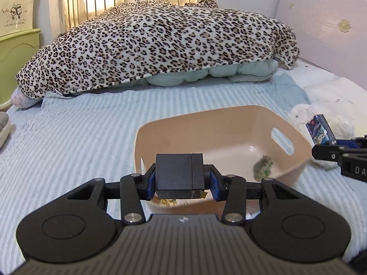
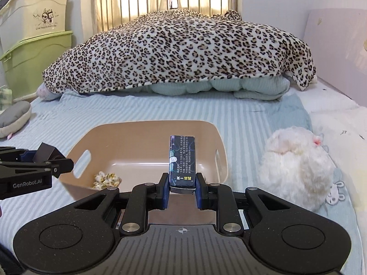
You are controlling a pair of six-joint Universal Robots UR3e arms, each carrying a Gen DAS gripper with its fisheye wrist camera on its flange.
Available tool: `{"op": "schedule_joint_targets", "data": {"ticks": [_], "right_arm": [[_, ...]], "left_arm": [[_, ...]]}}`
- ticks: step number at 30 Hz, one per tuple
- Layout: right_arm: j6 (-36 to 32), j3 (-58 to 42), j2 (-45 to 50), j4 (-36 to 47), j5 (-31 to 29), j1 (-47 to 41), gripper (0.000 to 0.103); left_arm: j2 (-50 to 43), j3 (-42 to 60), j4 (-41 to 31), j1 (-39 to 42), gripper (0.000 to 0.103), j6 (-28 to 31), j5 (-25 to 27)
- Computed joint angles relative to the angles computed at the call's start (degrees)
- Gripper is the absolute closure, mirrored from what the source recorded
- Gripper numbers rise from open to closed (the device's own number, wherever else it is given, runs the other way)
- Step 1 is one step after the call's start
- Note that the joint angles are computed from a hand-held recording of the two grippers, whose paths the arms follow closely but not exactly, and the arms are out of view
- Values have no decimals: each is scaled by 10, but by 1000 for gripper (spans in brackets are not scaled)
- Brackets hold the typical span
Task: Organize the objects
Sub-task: 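Carry both boxes over the basket and release them inside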
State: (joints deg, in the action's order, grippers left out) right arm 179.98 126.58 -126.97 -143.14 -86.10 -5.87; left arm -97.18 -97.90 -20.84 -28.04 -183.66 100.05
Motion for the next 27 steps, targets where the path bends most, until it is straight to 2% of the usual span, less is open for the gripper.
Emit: {"op": "schedule_joint_targets", "data": {"ticks": [15, 20, 25, 26, 27], "right_arm": [[10, -55, 248, -158, -59, 44, 83], [7, -72, 305, -169, -77, 51, 83], [3, -68, 322, -177, -97, 61, 82], [1, -69, 323, -177, -100, 63, 80], [2, -70, 322, -173, -102, 64, 70]], "left_arm": [[-218, 174, -3, -11, 57, 24, 66], [-257, 212, -34, -9, 57, 21, 67], [-261, 217, -56, -6, 56, 20, 56], [-261, 219, -62, -6, 56, 19, 54], [-257, 218, -65, -5, 56, 18, 51]]}}
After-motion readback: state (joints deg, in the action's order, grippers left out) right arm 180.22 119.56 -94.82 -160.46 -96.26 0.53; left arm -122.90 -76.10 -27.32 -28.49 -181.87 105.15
